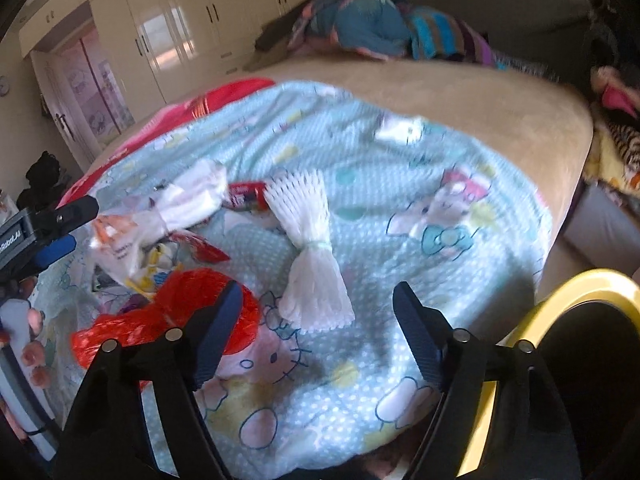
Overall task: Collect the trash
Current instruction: 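Grasp the white foam mesh net with the right tool while the left tool grasps the white plastic bag, then carry the net over the yellow bin and open the right tool while the left tool drops the bag in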
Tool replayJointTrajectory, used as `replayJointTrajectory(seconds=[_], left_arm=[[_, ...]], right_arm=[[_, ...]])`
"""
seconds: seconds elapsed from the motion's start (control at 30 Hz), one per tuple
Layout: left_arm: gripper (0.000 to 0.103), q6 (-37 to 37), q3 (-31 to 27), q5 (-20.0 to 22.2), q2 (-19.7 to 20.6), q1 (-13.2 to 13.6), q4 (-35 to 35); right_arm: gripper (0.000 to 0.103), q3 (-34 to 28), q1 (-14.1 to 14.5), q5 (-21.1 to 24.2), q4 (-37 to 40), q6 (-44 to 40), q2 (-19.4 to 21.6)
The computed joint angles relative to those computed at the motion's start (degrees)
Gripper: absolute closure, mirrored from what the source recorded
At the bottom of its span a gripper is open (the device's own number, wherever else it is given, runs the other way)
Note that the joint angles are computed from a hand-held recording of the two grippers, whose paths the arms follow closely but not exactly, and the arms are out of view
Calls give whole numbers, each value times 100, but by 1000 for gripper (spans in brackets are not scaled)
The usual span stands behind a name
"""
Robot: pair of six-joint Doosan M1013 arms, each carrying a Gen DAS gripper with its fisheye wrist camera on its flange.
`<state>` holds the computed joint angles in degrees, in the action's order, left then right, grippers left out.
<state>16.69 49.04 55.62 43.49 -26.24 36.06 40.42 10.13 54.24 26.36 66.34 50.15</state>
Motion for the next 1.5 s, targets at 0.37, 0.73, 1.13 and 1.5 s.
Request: replayJointTrajectory(seconds=[0.37,0.73,1.13,1.5], left_arm=[[36,492,-244,92,201,152,-874],[78,-142,253,-473,-111,31,-88],[79,45,400,-1085,-337,-285,403],[79,465,291,-1225,-322,-475,286]], right_arm=[[75,-1196,-51,1311,323,491,732],[78,-112,-150,370,877,-146,106],[78,610,-422,-20,1364,-630,-480],[78,1151,-685,-519,1408,-842,-913]])
